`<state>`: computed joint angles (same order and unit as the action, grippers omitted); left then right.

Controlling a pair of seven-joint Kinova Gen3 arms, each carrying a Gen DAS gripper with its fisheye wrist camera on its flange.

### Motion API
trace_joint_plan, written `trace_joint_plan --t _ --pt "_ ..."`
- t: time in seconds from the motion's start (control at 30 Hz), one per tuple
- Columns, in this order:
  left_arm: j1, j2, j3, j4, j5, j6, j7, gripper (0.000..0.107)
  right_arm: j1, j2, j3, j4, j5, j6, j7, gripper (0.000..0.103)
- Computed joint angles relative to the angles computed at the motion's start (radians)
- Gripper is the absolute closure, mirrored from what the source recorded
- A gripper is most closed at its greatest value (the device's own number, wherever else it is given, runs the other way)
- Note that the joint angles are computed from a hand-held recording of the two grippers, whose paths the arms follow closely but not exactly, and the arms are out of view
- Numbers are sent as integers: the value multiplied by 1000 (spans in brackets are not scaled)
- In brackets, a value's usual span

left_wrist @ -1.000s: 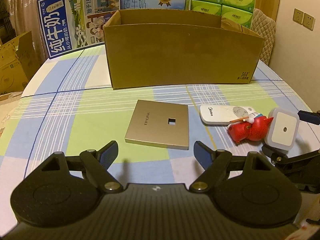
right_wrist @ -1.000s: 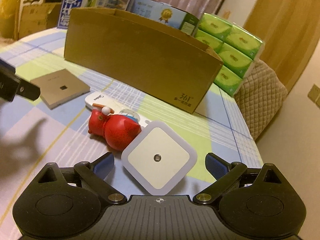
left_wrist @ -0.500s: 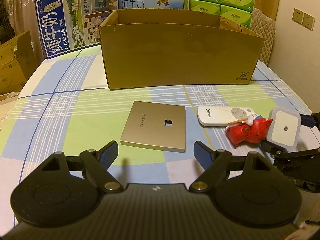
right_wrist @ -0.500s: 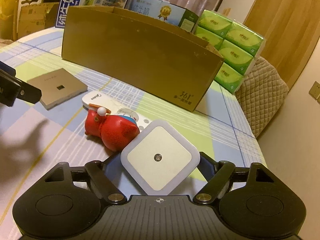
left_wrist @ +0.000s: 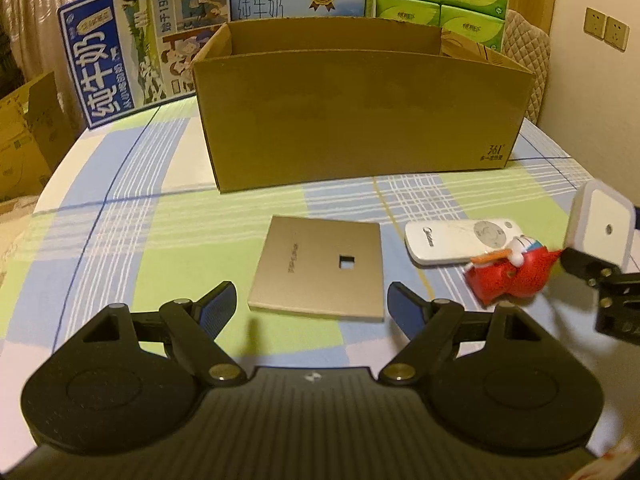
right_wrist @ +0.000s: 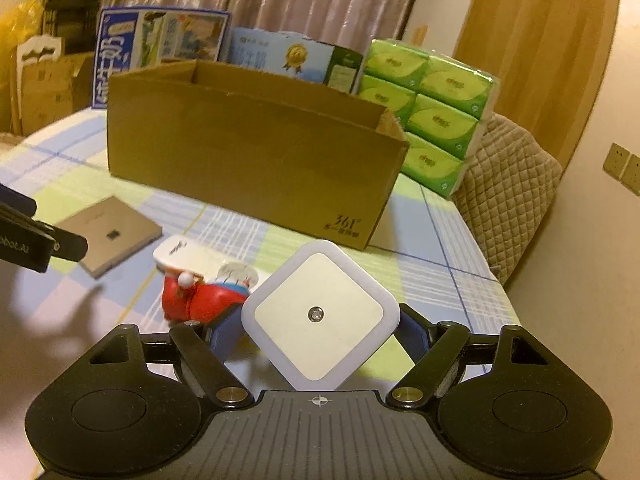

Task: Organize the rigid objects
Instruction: 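Grasp the gold TP-LINK plate with the left tool while the right tool lifts the night light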

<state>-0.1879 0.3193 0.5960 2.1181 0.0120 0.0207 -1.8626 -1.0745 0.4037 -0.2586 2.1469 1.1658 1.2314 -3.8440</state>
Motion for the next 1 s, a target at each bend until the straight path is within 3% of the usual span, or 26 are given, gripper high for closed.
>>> trace_joint_plan --t 0.13,0.5,0.77,1.0 --pt "30 23 -35 -45 0 46 -15 28 5 -29 -2 13 15 0 -26 26" --pt "44 111 -24 -149 95 145 -184 25 85 -81 -2 30 117 -51 -6 26" --pt "157 152 -137 -220 130 175 -269 24 204 -119 10 45 213 -172 28 26" --pt "197 168 -176 -231 130 156 -317 23 257 -120 15 41 247 -230 3 26"
